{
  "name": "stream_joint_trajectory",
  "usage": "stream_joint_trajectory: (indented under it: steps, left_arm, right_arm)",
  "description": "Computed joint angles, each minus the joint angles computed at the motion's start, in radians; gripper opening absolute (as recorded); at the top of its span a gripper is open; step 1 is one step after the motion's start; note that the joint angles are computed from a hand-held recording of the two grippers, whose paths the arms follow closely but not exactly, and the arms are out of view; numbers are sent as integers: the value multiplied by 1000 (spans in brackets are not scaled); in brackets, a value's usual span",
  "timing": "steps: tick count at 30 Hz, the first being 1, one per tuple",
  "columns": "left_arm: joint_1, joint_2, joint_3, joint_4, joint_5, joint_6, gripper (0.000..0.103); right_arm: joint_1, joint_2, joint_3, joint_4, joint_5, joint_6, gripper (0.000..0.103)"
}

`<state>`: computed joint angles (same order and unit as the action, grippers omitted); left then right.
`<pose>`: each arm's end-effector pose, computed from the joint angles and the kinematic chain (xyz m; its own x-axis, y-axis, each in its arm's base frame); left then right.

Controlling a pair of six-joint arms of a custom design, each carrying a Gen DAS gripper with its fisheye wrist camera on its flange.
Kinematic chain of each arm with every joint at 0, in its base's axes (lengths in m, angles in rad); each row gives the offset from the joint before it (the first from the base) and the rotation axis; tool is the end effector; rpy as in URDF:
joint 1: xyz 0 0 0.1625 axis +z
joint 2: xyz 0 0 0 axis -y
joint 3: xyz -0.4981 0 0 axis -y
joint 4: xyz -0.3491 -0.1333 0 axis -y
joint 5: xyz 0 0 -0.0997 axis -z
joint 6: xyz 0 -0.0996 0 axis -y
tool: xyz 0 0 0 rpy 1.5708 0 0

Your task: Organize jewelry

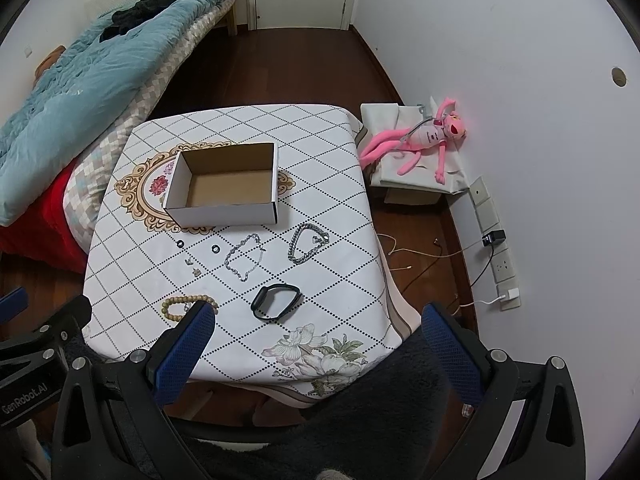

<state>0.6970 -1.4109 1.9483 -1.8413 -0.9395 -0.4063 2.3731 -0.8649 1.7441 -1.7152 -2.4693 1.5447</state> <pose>-0.2249 -0.4388 0.3717 -0.6587 0.4157 -0.6272 0.5218 0.8529 0.0173 0.4542 -0.3620 0.1598 -0.5347 0.4943 0.6854 0.0418 0.8255 -0.5628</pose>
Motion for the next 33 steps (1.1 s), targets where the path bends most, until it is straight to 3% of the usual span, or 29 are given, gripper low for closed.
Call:
stream_joint_trajectory:
  steps: [33]
  left_arm:
    - [-16, -5, -4, 1, -3, -4, 103]
  right_arm:
    - [13, -2, -16, 30, -19, 8, 103]
